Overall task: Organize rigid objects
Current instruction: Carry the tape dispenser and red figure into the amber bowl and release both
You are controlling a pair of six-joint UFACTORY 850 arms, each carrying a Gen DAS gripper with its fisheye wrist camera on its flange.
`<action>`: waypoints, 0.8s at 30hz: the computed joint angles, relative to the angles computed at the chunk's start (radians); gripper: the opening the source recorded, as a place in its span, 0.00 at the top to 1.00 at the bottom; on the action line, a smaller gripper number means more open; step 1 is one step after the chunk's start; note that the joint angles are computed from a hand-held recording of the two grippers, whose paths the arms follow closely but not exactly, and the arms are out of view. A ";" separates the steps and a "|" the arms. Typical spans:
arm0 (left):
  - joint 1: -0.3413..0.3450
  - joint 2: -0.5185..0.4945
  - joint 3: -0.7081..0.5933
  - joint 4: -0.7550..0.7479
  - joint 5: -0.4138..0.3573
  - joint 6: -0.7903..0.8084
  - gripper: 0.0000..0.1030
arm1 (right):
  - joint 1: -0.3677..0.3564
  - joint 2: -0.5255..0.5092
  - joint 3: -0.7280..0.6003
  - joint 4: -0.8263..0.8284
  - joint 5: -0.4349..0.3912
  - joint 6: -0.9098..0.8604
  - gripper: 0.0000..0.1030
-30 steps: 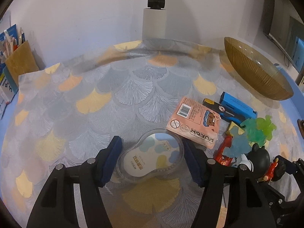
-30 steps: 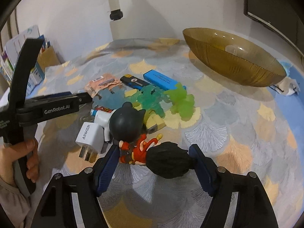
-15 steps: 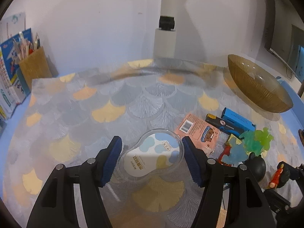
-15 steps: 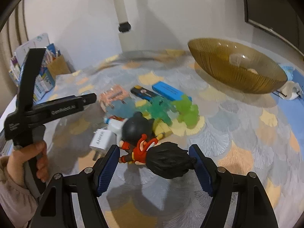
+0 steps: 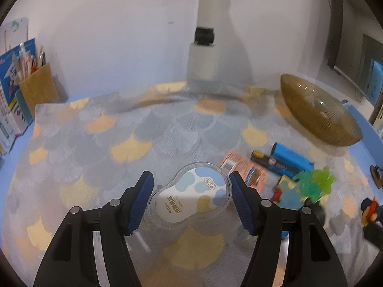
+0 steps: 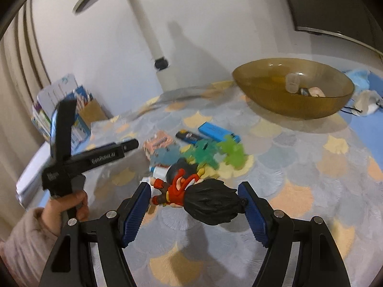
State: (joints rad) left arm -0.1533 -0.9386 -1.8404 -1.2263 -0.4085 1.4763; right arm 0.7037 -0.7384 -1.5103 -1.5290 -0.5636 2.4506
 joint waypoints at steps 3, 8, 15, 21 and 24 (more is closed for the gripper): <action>-0.010 0.004 -0.024 -0.022 -0.020 0.013 0.39 | -0.013 0.061 0.053 -0.050 -0.001 0.056 0.28; -0.039 0.003 -0.080 -0.056 -0.058 0.048 0.39 | -0.047 0.134 0.097 -0.076 0.002 0.058 0.28; -0.097 -0.016 -0.167 -0.035 -0.142 0.045 0.39 | -0.118 0.199 0.141 -0.136 0.014 0.123 0.28; -0.153 -0.067 -0.273 0.001 -0.210 -0.012 0.39 | -0.183 0.219 0.136 -0.106 0.019 0.073 0.28; -0.180 -0.101 -0.330 0.019 -0.225 -0.033 0.39 | -0.217 0.223 0.139 -0.115 0.028 0.084 0.28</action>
State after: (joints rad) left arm -0.3335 -1.0400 -2.1706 -1.2075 -0.6338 1.4434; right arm 0.4866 -0.5151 -1.3717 -1.6435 -0.5354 2.5346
